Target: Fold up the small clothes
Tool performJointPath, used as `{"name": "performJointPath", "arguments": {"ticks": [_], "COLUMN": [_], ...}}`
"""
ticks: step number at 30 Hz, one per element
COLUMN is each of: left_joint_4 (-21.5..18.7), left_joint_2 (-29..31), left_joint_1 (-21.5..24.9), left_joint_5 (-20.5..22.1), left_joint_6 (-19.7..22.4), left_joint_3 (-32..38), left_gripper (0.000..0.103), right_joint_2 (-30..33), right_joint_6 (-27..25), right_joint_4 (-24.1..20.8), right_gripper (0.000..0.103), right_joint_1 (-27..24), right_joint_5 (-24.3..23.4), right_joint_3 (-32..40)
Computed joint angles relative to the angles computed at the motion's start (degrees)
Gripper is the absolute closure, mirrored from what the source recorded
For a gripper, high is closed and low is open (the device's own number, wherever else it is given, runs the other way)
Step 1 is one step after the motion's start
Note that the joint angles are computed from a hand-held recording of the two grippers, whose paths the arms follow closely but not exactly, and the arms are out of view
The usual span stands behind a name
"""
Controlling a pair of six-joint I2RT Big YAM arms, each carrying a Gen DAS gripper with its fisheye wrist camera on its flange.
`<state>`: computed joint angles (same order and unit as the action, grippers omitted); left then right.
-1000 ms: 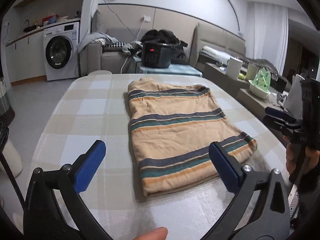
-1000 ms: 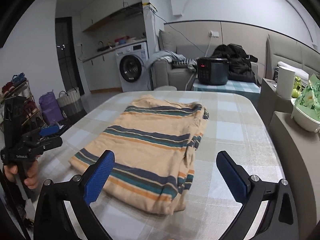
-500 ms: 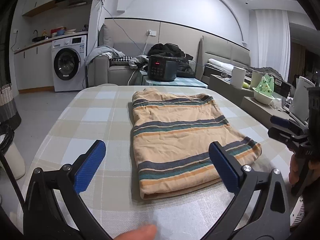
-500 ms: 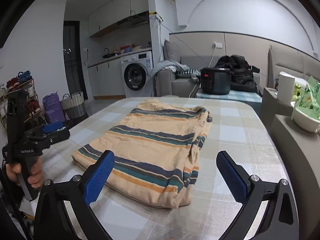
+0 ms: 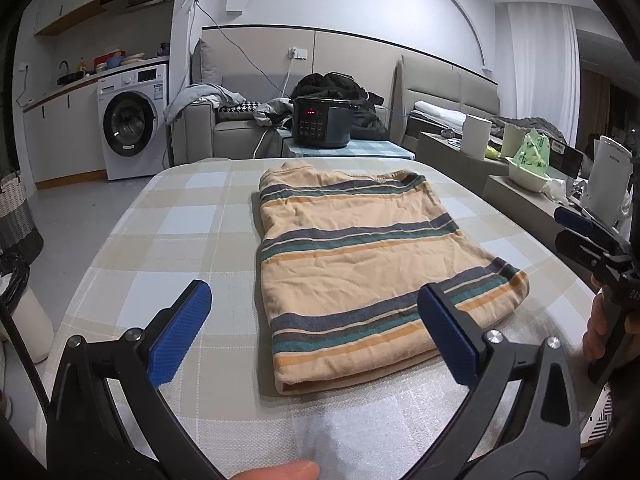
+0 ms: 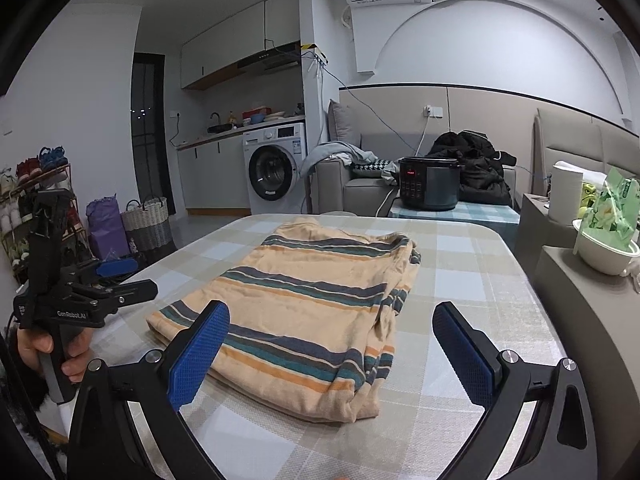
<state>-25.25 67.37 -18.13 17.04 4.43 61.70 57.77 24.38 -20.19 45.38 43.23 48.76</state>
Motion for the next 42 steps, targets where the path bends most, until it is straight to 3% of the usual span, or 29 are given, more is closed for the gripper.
{"name": "performJointPath", "arguments": {"ticks": [42], "left_joint_4": [-0.2], "left_joint_2": [0.9], "left_joint_1": [0.6], "left_joint_5": [0.9], "left_joint_6": [-1.0], "left_joint_3": [0.3], "left_gripper": [0.001], "right_joint_2": [0.0], "right_joint_6": [1.2], "right_joint_4": [-0.9], "right_gripper": [0.0], "right_joint_1": [-0.6], "right_joint_5": [-0.7], "right_joint_3": [0.2]}}
